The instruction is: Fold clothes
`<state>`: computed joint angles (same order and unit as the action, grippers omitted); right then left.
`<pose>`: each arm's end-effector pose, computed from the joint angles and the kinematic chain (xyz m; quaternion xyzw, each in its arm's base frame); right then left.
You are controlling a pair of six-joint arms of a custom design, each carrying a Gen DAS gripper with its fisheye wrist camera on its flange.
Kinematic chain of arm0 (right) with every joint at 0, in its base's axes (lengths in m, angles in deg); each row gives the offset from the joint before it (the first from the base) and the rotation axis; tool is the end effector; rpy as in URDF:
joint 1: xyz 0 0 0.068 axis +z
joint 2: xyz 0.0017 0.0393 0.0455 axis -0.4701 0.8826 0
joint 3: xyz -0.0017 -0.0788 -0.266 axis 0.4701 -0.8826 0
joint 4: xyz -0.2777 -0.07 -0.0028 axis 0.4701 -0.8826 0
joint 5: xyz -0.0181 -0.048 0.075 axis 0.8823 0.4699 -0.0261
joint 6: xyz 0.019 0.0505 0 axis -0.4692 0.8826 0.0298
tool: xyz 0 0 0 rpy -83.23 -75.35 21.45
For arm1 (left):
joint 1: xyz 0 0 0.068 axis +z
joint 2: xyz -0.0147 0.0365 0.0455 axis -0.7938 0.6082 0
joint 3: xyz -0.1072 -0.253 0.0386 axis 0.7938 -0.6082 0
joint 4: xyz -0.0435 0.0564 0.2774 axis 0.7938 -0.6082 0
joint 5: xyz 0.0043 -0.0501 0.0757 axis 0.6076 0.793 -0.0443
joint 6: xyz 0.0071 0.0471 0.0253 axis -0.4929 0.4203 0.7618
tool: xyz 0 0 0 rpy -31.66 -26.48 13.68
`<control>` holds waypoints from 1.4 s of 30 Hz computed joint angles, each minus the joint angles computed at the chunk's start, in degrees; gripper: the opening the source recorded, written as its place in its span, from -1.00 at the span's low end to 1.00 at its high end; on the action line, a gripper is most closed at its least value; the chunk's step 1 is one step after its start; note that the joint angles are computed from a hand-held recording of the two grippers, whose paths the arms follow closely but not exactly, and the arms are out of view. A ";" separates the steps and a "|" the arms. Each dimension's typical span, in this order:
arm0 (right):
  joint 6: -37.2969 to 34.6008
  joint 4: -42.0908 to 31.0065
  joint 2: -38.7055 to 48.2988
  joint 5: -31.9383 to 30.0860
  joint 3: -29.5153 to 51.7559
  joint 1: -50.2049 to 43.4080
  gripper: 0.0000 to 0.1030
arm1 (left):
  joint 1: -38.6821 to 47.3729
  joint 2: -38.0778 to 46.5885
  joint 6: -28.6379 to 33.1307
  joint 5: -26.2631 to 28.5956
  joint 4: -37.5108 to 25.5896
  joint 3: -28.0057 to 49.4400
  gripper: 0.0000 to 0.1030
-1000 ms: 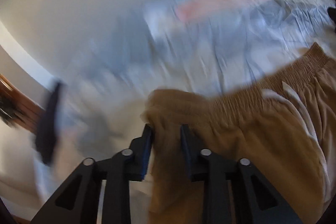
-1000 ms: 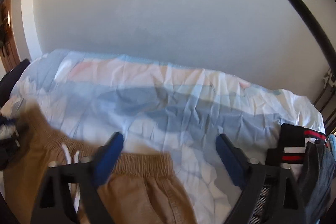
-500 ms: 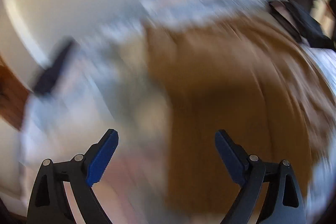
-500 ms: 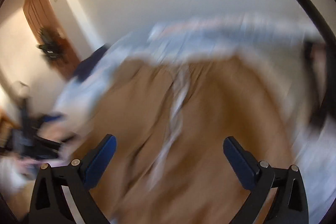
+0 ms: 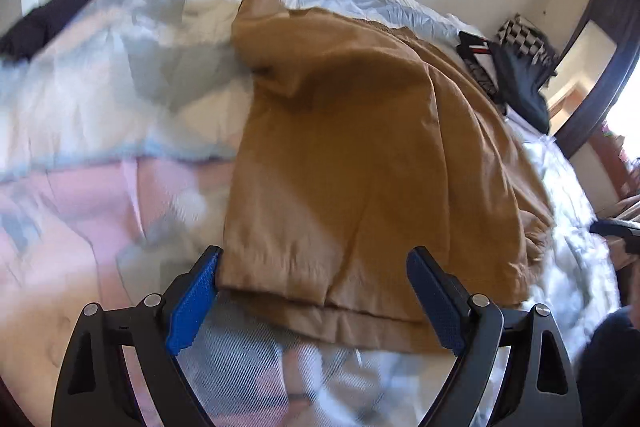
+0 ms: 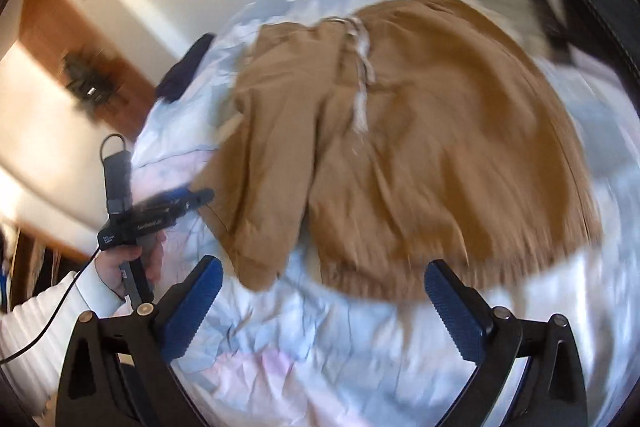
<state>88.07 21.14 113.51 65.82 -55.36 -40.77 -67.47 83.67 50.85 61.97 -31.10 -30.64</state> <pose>0.1185 -0.0127 0.2195 0.1449 0.9360 0.1841 0.2629 0.3165 -0.0979 0.1605 0.2018 0.9237 -0.2069 0.2516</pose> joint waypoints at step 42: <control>1.65 1.08 -2.82 -2.52 -5.03 2.55 0.94 | -5.02 -11.38 -23.90 -30.48 -21.17 -1.78 -0.77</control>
